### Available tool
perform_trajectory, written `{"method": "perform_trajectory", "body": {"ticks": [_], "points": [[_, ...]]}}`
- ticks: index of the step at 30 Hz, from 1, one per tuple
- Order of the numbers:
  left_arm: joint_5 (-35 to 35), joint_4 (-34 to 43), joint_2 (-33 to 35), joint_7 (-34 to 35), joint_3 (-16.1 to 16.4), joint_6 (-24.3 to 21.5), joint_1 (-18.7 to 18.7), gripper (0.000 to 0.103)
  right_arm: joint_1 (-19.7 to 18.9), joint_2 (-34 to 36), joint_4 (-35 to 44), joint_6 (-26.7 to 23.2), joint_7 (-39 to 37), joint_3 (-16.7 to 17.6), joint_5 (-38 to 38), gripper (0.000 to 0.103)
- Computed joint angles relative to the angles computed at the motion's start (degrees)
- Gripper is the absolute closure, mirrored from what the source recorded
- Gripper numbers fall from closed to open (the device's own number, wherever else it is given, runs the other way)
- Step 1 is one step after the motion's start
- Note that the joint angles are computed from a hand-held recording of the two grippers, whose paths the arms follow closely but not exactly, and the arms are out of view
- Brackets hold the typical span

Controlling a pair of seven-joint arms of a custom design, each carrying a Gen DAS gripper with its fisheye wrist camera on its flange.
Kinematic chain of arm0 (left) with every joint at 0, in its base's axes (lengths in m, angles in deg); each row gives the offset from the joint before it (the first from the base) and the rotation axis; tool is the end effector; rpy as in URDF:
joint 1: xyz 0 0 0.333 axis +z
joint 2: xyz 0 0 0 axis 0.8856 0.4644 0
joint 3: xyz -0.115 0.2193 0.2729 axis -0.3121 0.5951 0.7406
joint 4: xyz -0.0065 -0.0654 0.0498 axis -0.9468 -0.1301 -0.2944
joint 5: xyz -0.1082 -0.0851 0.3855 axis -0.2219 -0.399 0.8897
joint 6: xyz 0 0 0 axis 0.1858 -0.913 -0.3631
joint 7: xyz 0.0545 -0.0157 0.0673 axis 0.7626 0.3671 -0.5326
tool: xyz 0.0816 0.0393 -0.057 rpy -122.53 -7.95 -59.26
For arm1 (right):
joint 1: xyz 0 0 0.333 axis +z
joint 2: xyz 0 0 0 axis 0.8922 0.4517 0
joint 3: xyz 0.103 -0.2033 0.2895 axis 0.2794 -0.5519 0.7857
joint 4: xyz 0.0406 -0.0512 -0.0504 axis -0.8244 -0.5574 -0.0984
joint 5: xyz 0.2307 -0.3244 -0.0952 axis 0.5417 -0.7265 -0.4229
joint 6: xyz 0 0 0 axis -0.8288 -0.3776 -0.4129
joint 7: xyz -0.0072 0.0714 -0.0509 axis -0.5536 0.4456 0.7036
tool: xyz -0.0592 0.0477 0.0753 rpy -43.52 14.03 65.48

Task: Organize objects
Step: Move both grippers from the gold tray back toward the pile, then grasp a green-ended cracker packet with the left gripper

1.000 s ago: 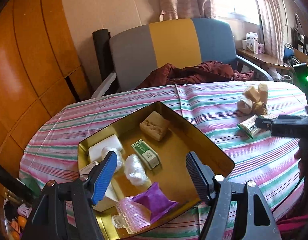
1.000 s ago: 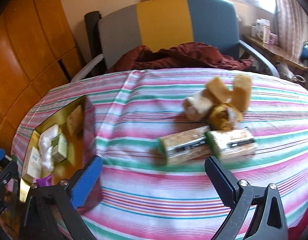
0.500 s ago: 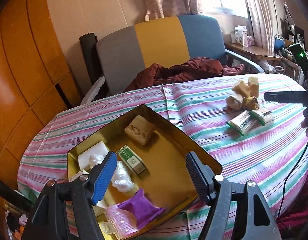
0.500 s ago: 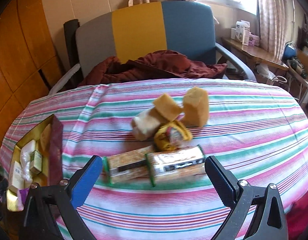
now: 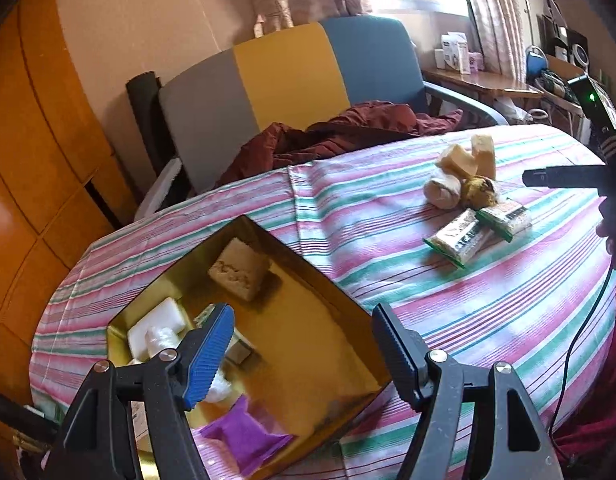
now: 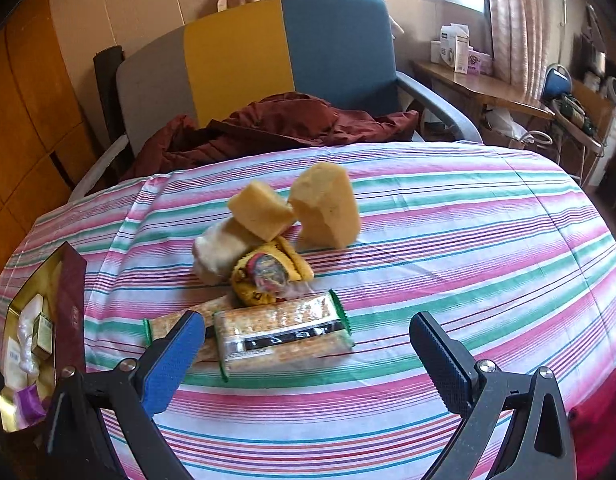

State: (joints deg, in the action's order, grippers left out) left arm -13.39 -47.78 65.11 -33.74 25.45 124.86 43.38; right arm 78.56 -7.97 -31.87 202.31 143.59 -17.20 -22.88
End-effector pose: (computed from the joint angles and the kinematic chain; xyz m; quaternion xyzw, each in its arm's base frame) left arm 0.6255 -0.2739 0.3644 -0.5464 0.7404 -0.2119 0.3292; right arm 0.7083 0.1085 0.3364 -0.6210 0.7036 -0.2117 0.2729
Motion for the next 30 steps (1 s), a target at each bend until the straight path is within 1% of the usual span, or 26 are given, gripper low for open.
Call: {"method": "perform_trajectory", "body": {"ticks": [3, 6, 9, 11, 13, 14, 15, 16, 17, 18, 19, 21, 22, 24, 26, 27, 28, 30], "points": [[-6.1, 1.6, 1.9, 6.7, -1.8, 2.1, 1.5, 0.031, -2.2, 0.1, 0.3, -0.8, -0.5, 1.9, 0.9, 0.000], [-13.4, 3.4, 3.9, 14.6, -3.5, 3.7, 2.5, 0.031, -2.7, 0.0, 0.3, -1.8, 0.3, 1.9, 1.7, 0.000], [-21.7, 5.9, 6.4, 24.5, -7.0, 3.1, 4.3, 0.031, -3.5, 0.2, 0.6, -2.9, 1.1, 2.2, 2.4, 0.000], [-27.4, 8.4, 8.6, 31.3, -9.9, 2.1, 5.8, 0.031, -4.6, 0.2, 0.7, -3.4, 1.0, 3.2, 2.8, 0.000], [-31.8, 10.6, 10.6, 36.9, -12.2, 1.4, 6.9, 0.031, -5.4, 0.4, 0.8, -3.7, 0.9, 3.9, 3.2, 0.000], [-33.7, 12.1, 11.7, 39.8, -13.4, 0.7, 7.3, 0.031, -6.0, 0.5, 0.9, -3.9, 0.7, 4.6, 3.4, 0.000], [-35.1, 13.4, 12.6, 41.9, -14.0, 0.2, 7.2, 0.031, -7.2, 0.6, 1.0, -4.1, 0.1, 5.9, 3.9, 0.000], [-36.8, 15.1, 14.1, 45.5, -15.6, 0.3, 7.9, 0.031, -8.1, 0.6, 1.0, -4.2, -0.5, 6.9, 4.4, 0.000], [-37.6, 16.1, 14.9, 47.5, -15.9, 0.4, 7.8, 0.031, -8.9, 0.7, 1.1, -4.3, -1.0, 7.8, 4.9, 0.000], [-38.1, 17.9, 16.0, 49.6, -15.9, -0.5, 7.2, 0.031, -9.2, 0.8, 1.2, -4.5, -1.3, 8.2, 5.2, 0.000], [-39.1, 20.4, 17.6, 52.9, -16.6, -2.5, 6.9, 0.031, -9.4, 0.9, 1.3, -4.6, -1.5, 8.3, 5.6, 0.000], [-42.0, 24.1, 20.7, 59.6, -19.1, -4.6, 7.7, 0.030, -10.6, 1.0, 1.4, -4.8, -2.2, 9.6, 6.6, 0.000], [-43.2, 27.3, 22.7, 62.3, -19.4, -7.4, 7.2, 0.030, -11.0, 1.1, 1.4, -4.9, -2.6, 10.0, 7.1, 0.000], [-45.9, 31.5, 25.6, 67.0, -20.5, -10.2, 7.1, 0.029, -11.2, 1.2, 1.6, -5.1, -3.0, 10.1, 7.6, 0.000], [-48.3, 36.1, 28.4, 71.2, -21.0, -13.5, 6.5, 0.026, -11.7, 1.3, 1.8, -5.5, -3.7, 10.7, 8.2, 0.000], [-49.3, 37.6, 29.4, 73.1, -21.3, -14.1, 6.4, 0.026, -12.0, 1.4, 1.9, -5.5, -4.0, 11.0, 8.5, 0.000], [-50.3, 39.3, 30.6, 75.2, -21.5, -14.6, 6.2, 0.023, -12.1, 1.4, 1.9, -5.6, -4.3, 11.1, 8.7, 0.000], [-51.8, 44.4, 33.4, 78.7, -21.0, -18.5, 4.7, 0.021, -12.9, 1.6, 2.1, -5.8, -5.2, 12.1, 9.5, 0.000]]}}
